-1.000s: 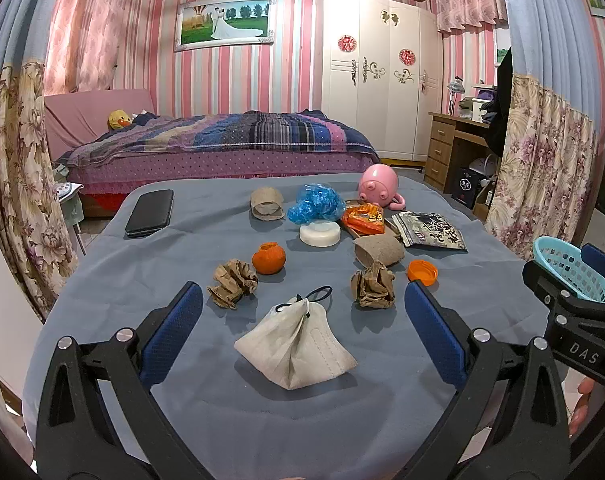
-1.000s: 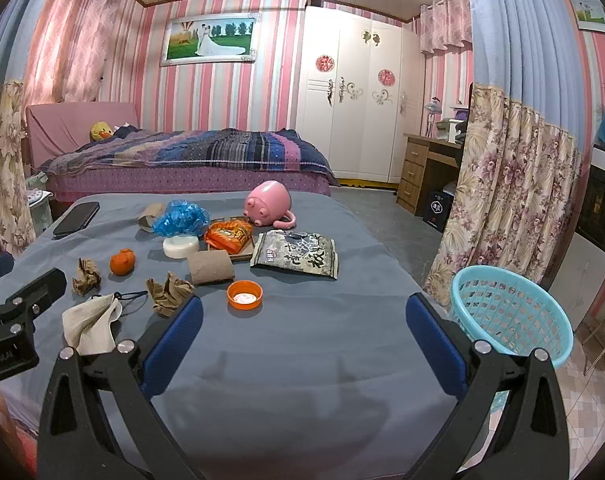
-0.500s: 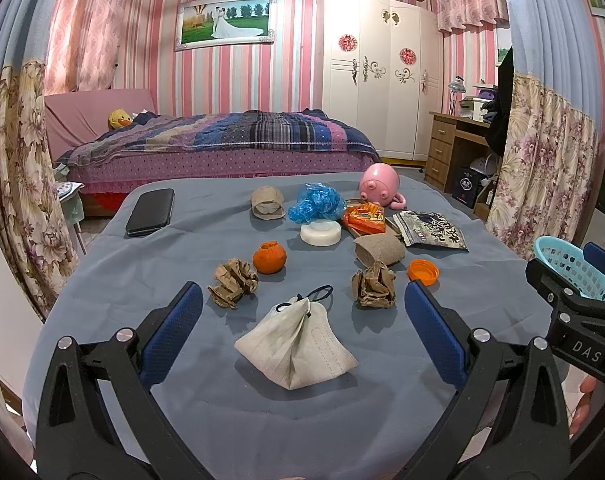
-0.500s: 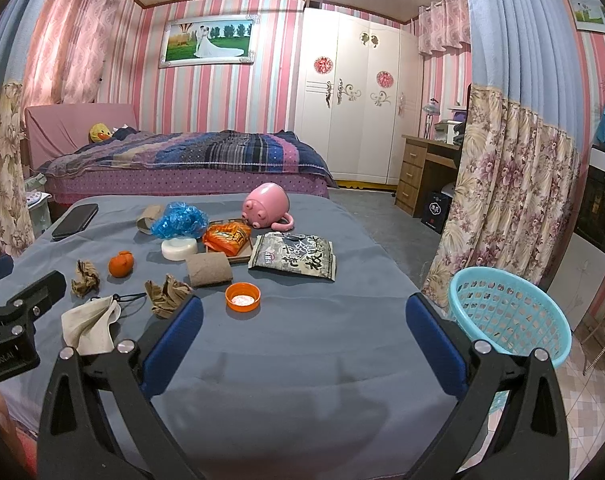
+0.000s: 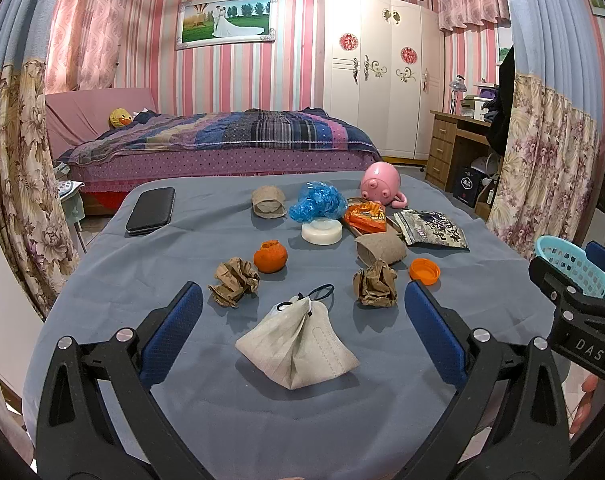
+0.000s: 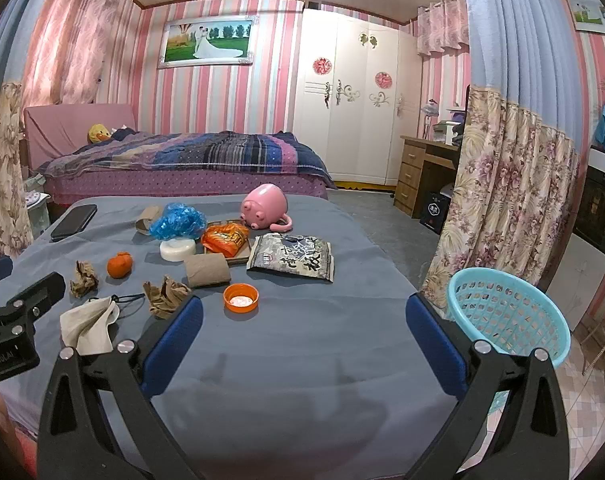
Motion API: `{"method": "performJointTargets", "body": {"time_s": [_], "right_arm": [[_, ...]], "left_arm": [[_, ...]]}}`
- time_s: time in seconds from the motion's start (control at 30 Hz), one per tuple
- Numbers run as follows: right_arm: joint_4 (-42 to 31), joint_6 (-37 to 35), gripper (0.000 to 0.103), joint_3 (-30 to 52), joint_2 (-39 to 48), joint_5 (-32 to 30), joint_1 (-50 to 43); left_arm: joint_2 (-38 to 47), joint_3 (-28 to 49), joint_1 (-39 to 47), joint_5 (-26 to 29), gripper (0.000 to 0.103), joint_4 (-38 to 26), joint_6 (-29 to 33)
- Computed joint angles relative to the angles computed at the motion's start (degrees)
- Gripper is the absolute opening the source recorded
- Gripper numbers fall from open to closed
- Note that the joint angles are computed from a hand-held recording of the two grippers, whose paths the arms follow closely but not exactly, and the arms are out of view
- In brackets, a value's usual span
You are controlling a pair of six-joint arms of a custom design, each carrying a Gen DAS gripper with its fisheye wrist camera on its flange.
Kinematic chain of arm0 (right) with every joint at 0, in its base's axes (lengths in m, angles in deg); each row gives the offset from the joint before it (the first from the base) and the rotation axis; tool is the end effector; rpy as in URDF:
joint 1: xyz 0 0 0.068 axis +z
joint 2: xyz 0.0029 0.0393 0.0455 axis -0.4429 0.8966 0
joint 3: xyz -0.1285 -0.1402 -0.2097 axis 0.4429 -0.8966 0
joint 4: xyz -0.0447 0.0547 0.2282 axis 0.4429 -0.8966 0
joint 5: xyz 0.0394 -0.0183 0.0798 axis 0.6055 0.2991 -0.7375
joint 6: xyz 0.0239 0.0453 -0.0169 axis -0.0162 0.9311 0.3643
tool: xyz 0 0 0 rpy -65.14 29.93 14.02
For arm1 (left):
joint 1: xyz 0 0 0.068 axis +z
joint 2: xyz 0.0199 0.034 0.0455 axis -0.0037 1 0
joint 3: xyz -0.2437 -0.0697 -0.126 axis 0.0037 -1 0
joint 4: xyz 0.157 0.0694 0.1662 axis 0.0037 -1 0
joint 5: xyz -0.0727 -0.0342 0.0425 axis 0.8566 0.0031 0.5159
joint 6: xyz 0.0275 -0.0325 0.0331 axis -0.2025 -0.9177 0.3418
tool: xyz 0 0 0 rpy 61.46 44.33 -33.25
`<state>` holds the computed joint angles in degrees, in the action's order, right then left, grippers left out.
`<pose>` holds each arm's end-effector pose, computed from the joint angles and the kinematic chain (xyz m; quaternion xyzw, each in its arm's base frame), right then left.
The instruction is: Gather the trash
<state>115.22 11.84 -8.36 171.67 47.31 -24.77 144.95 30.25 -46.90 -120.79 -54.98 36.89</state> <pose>0.2814 0.0139 0.0770 -0.1181 0.8204 0.0406 0.5580 0.2235 -0.1950 0.0733 -0.1449 0.8354 0.0744 0.5249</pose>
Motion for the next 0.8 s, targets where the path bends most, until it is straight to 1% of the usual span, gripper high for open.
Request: {"method": "performJointTargets", "body": {"time_s": [0.8], "right_arm": [[0.83,-0.07,0.099,-0.23,0.49,0.14,0.12]], "left_arm": [[0.58,0.07,0.13,0.22,0.098,0.4,0.15]]}}
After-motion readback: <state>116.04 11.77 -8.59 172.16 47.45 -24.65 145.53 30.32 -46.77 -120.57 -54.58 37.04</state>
